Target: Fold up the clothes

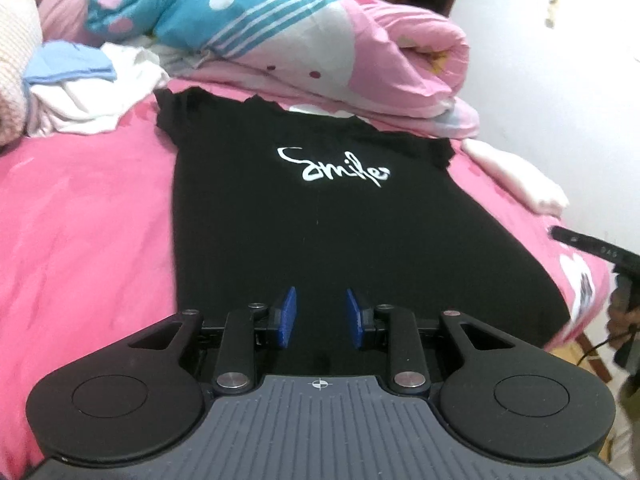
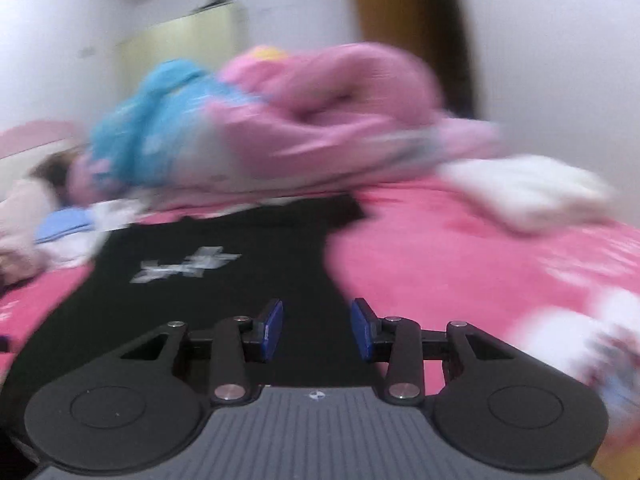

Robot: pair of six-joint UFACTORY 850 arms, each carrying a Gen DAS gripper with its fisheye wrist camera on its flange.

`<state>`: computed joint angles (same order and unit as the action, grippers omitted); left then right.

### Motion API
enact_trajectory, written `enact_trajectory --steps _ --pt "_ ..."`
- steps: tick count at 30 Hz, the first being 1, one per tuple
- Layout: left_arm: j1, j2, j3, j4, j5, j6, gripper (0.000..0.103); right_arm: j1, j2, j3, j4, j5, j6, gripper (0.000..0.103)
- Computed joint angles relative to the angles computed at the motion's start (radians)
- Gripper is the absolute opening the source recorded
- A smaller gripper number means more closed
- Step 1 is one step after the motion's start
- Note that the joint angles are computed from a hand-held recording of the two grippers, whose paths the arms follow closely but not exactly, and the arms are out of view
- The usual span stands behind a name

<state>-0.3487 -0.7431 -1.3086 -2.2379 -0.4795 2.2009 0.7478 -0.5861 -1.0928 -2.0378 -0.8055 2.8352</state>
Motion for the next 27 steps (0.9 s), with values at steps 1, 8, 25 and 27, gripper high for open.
enact_trajectory --steps 1,8,25,27 --pt "-0.005 -0.027 -0.049 0.036 0.016 -0.047 0.027 -0.02 -0.03 -0.051 -0.062 0.059 0.004 0.039" --pt "-0.03 -0.214 -0.341 0.263 0.102 -0.291 0.027 -0.116 -0.274 -0.456 -0.305 0.446 -0.01 0.038" --pt "0.003 -0.312 -0.459 -0.004 0.075 -0.198 0.027 -0.245 -0.222 -0.348 0.291 0.251 -0.161 0.013" --pt "-0.005 -0.313 -0.477 -0.004 0.086 -0.181 0.027 -0.221 -0.226 -0.378 0.236 0.259 -0.184 0.013"
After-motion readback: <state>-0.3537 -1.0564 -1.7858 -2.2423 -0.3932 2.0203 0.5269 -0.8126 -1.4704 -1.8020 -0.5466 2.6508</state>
